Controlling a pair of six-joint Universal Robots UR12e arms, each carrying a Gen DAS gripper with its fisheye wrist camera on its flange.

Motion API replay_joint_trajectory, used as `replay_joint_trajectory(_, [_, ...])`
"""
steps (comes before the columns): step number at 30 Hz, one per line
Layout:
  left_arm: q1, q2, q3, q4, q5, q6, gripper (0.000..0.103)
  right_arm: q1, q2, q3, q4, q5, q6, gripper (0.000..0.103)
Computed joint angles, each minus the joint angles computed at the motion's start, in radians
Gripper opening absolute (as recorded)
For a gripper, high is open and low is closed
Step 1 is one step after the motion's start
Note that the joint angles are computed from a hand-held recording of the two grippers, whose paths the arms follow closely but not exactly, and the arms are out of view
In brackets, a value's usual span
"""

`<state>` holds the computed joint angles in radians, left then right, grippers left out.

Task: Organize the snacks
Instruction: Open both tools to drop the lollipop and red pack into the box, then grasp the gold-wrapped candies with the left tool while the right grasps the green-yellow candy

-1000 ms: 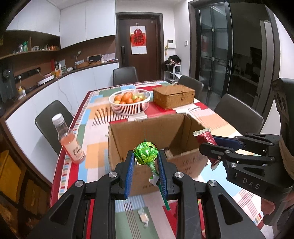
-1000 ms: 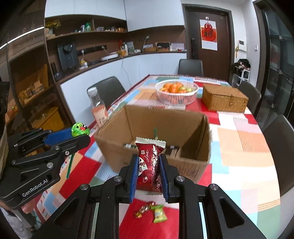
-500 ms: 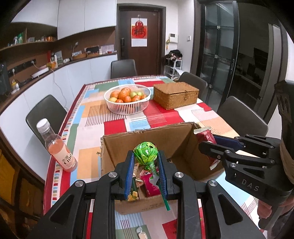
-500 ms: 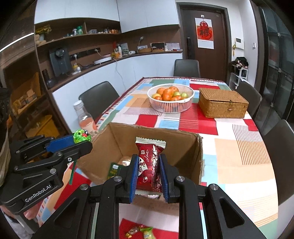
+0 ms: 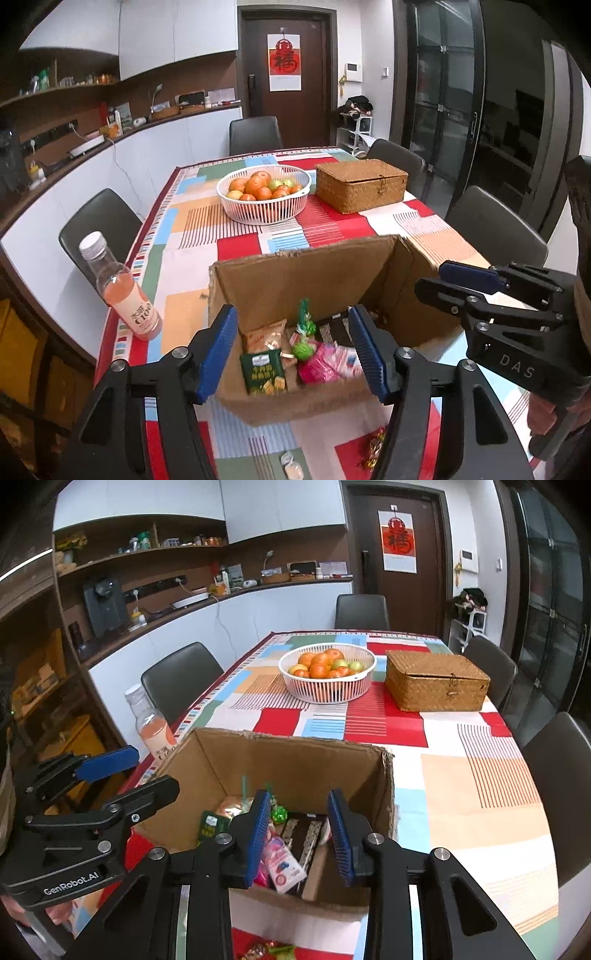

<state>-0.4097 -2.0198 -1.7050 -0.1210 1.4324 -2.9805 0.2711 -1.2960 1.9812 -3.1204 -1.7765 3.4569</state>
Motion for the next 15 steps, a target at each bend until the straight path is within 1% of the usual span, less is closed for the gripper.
replay_joint_trajectory(3, [-0.005,0.015,-0.03,0.027,0.014,0.021,0.062,0.016,-0.012,0.025,-0.016,-0.021,-0.014,0.033])
replay_joint_trajectory(5, [-0.007,0.027,-0.056,0.039,0.005,0.034,0.062,0.023,-0.018,0.038,-0.021,-0.027,-0.016,0.034])
replay_joint_trajectory(12, [-0.018,0.048,-0.12,0.038,-0.018,0.07,0.062,0.03,-0.043,0.097,0.002,0.01,-0.02,0.034])
replay_joint_trajectory(15, [-0.022,0.049,-0.139,0.013,-0.031,0.09,0.062,0.032,-0.05,0.119,0.021,0.019,-0.022,0.034])
